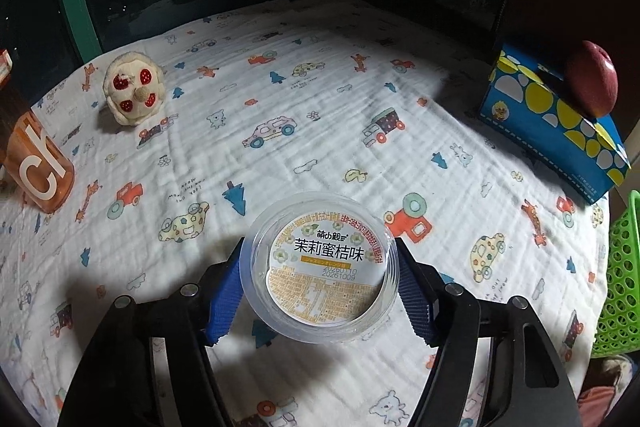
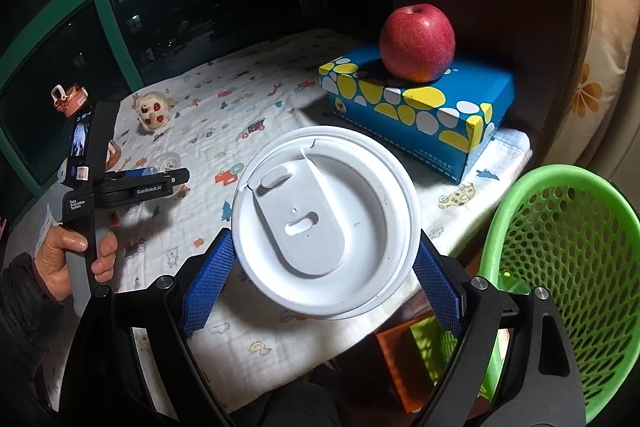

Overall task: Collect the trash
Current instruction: 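Carry the white lid to the green basket while the left tool carries the pudding cup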

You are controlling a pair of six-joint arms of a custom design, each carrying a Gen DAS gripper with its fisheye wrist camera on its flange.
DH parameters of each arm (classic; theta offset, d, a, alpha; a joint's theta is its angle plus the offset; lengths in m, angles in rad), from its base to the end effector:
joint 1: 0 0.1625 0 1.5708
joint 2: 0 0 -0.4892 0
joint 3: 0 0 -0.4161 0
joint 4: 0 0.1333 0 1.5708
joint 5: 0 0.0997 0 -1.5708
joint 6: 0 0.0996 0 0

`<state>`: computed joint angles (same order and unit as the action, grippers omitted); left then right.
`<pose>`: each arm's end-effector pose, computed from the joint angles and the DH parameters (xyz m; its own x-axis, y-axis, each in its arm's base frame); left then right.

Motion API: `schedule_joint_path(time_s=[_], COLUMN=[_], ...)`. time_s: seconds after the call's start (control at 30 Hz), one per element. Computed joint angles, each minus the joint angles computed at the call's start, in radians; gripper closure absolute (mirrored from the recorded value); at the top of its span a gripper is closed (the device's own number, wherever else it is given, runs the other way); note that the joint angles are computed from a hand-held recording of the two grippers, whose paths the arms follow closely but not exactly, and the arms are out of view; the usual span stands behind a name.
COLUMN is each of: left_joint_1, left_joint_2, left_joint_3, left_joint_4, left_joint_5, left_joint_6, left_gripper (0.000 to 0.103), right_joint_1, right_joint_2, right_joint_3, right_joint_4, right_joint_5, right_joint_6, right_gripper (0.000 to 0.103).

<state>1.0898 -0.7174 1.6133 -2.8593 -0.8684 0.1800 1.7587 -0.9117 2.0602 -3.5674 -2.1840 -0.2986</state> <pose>-0.1717 -0.7562 0.1271 -0.7017 0.2785 -0.6557 0.5622 0.7819 -0.2695 0.1862 -0.5725 0.1906 -0.8086 0.0681 0.5844 -0.3782 0.7008 -0.6049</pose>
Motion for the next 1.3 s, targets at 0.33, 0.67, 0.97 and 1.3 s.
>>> schedule_joint_path(time_s=[0.33,0.67,0.97,1.3], left_joint_1=[-0.075,-0.159,-0.225,-0.282], left_joint_2=[-0.054,-0.078,-0.071,-0.038], left_joint_3=[0.094,0.163,0.186,0.175], left_joint_4=[-0.040,-0.079,-0.082,-0.055], left_joint_5=[-0.021,-0.053,-0.110,-0.159], left_joint_6=[-0.008,-0.005,-0.003,-0.012], left_gripper=[0.037,0.037,0.037,0.037], right_joint_1=[-0.005,-0.024,-0.055,-0.093], right_joint_2=[-0.054,-0.121,-0.184,-0.244], right_joint_3=[0.071,0.150,0.214,0.265], right_joint_4=[-0.074,-0.151,-0.206,-0.249], right_joint_5=[-0.024,-0.053,-0.084,-0.101], right_joint_6=[0.002,-0.007,-0.003,-0.005], right_gripper=[0.017,0.017,0.017,0.017])
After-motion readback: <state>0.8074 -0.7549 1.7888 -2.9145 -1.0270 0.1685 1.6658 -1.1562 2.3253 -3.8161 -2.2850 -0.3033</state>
